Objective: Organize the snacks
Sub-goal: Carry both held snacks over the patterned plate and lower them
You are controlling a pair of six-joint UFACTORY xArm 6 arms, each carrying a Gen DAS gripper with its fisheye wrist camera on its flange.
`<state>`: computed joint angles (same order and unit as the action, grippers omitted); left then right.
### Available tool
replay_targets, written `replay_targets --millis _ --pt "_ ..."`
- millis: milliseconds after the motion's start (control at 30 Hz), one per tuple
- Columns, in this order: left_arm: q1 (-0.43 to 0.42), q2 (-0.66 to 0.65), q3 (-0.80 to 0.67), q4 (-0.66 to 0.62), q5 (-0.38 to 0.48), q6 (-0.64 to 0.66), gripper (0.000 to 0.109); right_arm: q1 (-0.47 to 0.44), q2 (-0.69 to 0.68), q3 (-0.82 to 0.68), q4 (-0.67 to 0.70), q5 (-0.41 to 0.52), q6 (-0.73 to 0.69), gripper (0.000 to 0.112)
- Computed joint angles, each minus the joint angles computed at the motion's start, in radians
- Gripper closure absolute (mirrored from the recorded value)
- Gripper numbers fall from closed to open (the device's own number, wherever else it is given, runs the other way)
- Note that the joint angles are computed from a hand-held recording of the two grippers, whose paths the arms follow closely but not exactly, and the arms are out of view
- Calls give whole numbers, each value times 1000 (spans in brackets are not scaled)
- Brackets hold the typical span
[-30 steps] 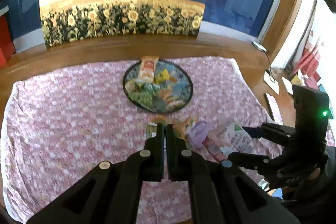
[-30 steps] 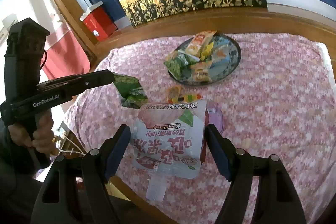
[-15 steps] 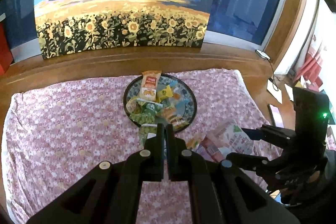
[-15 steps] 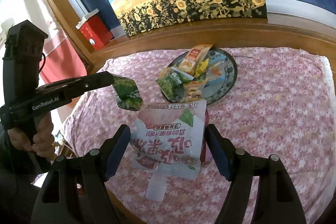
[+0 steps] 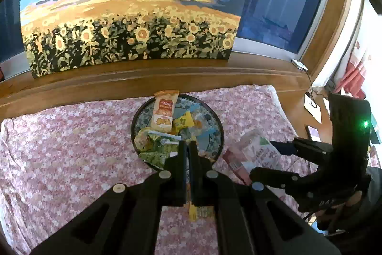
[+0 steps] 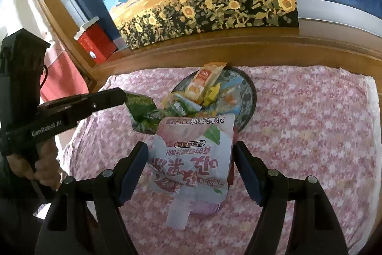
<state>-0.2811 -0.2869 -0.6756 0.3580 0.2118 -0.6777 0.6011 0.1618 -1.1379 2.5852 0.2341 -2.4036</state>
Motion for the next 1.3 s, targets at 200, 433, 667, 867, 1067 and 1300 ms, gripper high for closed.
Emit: replay_targets --millis 200,433,667,867,1067,1300 --pt "9 54 -40 -45 -13 53 107 -13 52 -61 -74 -7 85 37" --pt "16 111 -79 -119 -23 127 107 -26 119 -145 -162 -25 195 37" --pt "18 181 -131 -239 -25 249 107 -28 227 -291 -293 -127 416 37" --pt "35 232 -185 -350 -12 362 107 -15 280 -372 -446 -147 552 37" --pt "55 275 -223 -471 0 478 107 10 358 -486 -584 -190 677 37" --pt "80 297 -239 -513 17 500 107 30 432 -554 -897 -200 976 36"
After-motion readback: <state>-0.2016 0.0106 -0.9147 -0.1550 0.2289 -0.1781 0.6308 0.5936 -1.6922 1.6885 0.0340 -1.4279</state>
